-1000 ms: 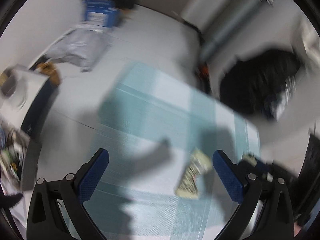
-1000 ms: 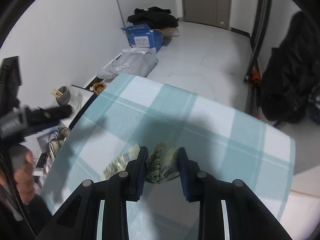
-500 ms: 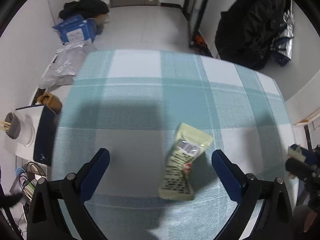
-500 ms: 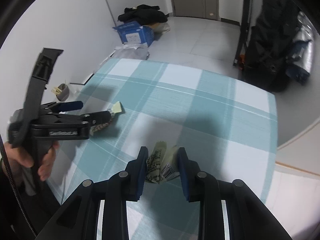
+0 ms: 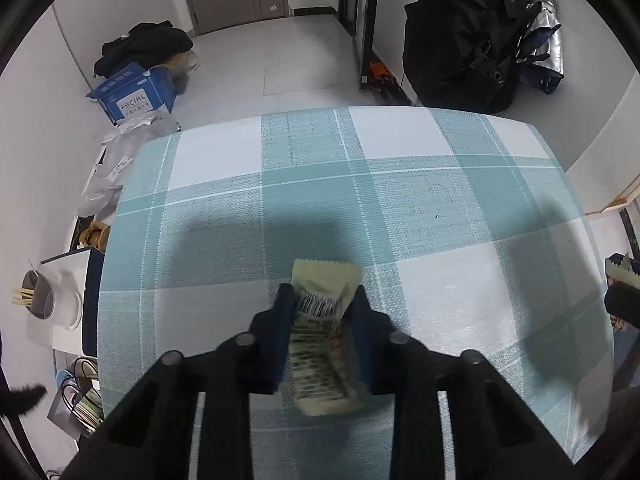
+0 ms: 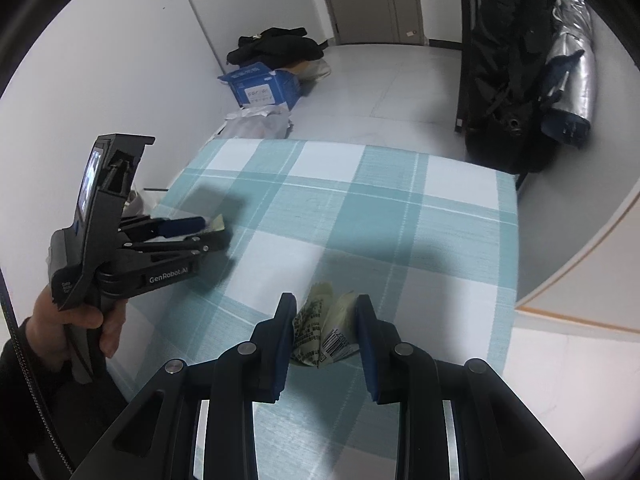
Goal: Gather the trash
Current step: 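Lower the left gripper onto the other cream wrapper and close it, then carry both wrappers over the white bin with both grippers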
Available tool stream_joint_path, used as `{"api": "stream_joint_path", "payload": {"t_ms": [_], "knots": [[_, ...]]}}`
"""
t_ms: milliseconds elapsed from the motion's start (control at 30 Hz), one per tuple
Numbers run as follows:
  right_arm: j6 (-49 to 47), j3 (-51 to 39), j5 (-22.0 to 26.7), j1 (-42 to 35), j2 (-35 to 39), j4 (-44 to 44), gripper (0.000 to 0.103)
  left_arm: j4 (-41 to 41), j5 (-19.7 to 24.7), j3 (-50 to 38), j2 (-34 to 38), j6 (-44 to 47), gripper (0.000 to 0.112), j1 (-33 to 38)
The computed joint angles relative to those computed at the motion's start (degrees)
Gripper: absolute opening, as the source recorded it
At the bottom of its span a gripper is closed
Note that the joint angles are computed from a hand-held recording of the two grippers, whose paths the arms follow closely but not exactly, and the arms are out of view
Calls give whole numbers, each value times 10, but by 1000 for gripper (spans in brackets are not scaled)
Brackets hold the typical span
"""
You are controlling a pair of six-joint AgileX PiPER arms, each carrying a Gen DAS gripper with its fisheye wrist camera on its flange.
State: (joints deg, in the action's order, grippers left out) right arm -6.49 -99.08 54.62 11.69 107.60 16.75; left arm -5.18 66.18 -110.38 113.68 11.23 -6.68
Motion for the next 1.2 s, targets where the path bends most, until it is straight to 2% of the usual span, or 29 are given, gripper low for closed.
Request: {"api": "stream_joint_path", "payload": {"t_ms": [133, 233, 567, 900, 1033, 1200], "knots": [[3, 12, -7, -8, -12, 7, 29, -15, 24, -34, 20, -29, 19, 6], [3, 20, -12, -10, -22, 12, 29, -10, 21, -30, 18, -48, 19, 5], [9, 30, -26, -8, -37, 17, 29, -84, 20, -30, 15, -94, 18, 38], [25, 30, -30, -1, -57, 10, 29, -119, -27, 51, -52, -79, 18, 54], [31, 61, -46, 2, -94, 11, 29, -139, -53, 84, -96, -64, 17, 63], [40, 104, -56, -1, -151, 25, 29, -163, -56, 98, -141, -48, 17, 59]]}}
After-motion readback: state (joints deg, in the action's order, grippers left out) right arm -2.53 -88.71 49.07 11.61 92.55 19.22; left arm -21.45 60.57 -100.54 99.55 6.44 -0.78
